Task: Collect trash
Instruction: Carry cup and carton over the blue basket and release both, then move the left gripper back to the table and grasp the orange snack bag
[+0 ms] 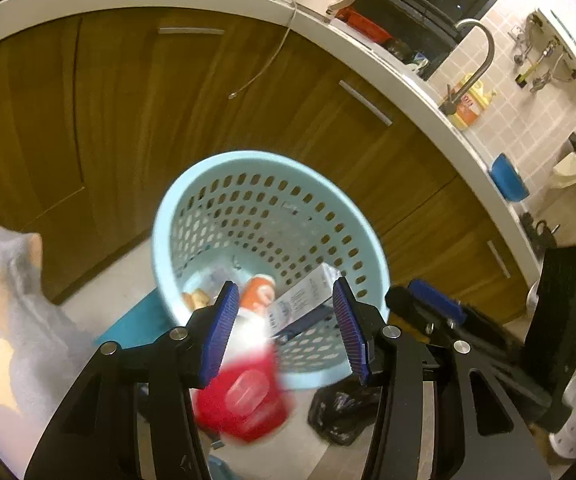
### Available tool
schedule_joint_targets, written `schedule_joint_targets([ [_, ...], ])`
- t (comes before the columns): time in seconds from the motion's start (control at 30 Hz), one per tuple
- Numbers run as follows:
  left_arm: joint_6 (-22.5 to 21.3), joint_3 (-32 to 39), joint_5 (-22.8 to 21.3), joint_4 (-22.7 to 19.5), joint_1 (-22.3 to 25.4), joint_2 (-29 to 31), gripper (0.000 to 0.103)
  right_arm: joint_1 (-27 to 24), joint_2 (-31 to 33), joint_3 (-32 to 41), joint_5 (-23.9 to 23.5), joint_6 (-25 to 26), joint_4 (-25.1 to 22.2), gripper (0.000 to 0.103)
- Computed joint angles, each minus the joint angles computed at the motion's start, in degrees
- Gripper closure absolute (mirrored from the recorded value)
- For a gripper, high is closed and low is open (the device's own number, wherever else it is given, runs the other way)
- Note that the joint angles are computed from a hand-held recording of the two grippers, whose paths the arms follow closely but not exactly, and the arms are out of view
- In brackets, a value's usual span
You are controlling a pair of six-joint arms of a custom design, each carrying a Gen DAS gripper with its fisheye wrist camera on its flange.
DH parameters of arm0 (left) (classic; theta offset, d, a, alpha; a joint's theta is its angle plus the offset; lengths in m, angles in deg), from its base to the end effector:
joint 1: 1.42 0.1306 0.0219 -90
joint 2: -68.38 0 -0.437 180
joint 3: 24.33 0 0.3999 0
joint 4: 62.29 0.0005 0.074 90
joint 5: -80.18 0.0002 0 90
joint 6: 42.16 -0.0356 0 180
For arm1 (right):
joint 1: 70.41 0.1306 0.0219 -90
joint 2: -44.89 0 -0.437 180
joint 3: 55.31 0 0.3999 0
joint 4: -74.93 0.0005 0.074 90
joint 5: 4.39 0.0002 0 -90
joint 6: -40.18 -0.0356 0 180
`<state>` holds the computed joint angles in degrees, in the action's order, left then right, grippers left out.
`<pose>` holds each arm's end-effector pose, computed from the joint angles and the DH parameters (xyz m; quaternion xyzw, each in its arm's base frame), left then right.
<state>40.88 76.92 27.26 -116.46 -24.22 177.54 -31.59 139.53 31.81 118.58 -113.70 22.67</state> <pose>0.5531 -0.2563 0.3978 0.3104 0.8695 -0.3371 0.1840 0.4066 0.3016 0.4240 0.2730 0.8876 0.0241 0.3701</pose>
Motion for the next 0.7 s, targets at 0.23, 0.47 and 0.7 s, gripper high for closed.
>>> schedule_joint_targets([
  [0.23,0.5,1.0,2.4,1.1,0.7,1.3,0.056,0.4,-0.2,-2.5,-0.7,1.1,2.5,0.054],
  [0.47,-2.0,-0.1,2.3,1.1,2.9,-0.7,0.056,1.8,0.3,-5.4,-2.1,3.8,8.0,0.053],
  [0.7,-4.1,-2.7,5.6,1.5,6.2,-5.7,0.056,3.9,1.1,-1.8,0.6,8.2,8.4,0.053],
])
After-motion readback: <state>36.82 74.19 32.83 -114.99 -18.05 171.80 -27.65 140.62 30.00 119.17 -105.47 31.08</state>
